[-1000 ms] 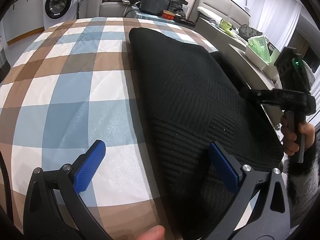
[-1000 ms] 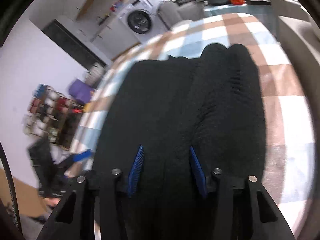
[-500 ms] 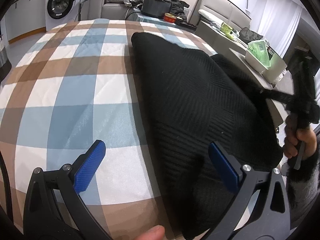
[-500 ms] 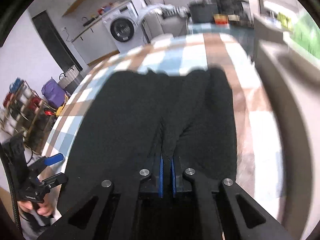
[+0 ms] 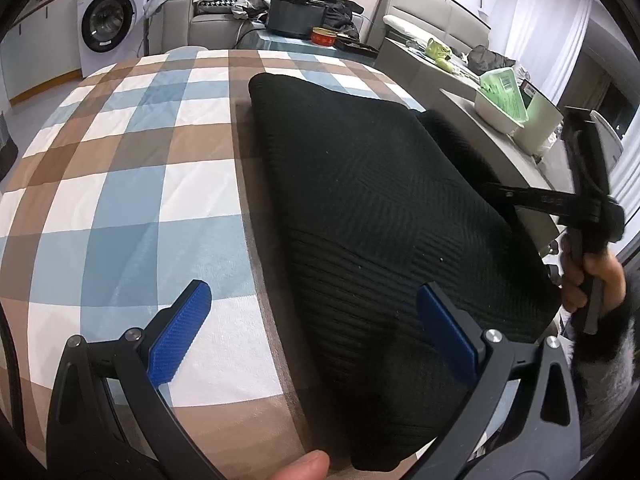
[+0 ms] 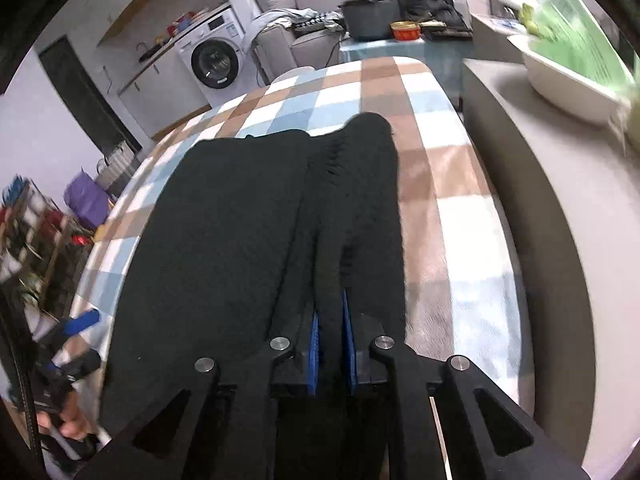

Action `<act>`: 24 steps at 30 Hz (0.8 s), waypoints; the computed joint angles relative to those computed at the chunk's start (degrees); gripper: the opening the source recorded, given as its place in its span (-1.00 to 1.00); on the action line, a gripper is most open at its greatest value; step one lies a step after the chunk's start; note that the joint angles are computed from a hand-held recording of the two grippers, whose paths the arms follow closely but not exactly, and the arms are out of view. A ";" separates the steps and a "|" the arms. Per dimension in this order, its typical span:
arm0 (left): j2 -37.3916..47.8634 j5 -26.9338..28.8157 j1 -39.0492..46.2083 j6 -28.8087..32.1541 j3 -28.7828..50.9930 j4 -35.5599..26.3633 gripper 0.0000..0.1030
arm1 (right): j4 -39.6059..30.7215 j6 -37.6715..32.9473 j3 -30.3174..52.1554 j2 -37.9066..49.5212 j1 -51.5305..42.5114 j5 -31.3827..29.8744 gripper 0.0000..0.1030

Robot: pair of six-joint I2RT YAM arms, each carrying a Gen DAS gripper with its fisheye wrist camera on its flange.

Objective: Fold small clothes

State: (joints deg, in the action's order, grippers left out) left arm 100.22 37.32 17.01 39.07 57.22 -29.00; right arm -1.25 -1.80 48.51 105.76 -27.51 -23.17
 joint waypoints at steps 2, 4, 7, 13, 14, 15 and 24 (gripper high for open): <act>0.25 -0.18 0.01 -0.38 -0.03 0.17 0.98 | -0.23 -0.88 -2.32 -2.75 -1.75 -0.85 -0.68; 0.81 -0.30 0.04 -0.70 0.11 0.34 0.98 | -1.89 -2.88 -5.35 -6.33 -4.56 -4.88 -0.66; 1.39 -0.42 -0.32 -0.83 0.14 0.43 0.98 | -4.82 -6.17 -10.42 -10.80 -8.60 -11.24 -0.64; 0.33 -1.11 -1.13 0.34 -1.20 0.48 0.98 | -4.03 -6.69 -14.20 -10.45 -8.68 -14.56 -0.63; -0.18 -1.01 -0.91 0.56 -1.50 0.49 0.98 | -3.18 -6.38 -14.14 -9.91 -7.77 -13.94 -0.63; -0.46 -0.90 -0.71 0.65 -1.60 0.50 0.98 | -2.75 -6.34 -14.46 -9.94 -7.60 -13.50 -0.63; -0.37 -0.62 0.53 0.53 -0.68 -0.36 0.98 | -1.12 -7.66 -17.49 -14.58 -7.44 -8.58 -0.90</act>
State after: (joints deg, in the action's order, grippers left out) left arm 99.86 36.70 17.55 39.60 56.54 -29.36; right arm -2.38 -9.46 31.03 91.17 -34.95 -31.75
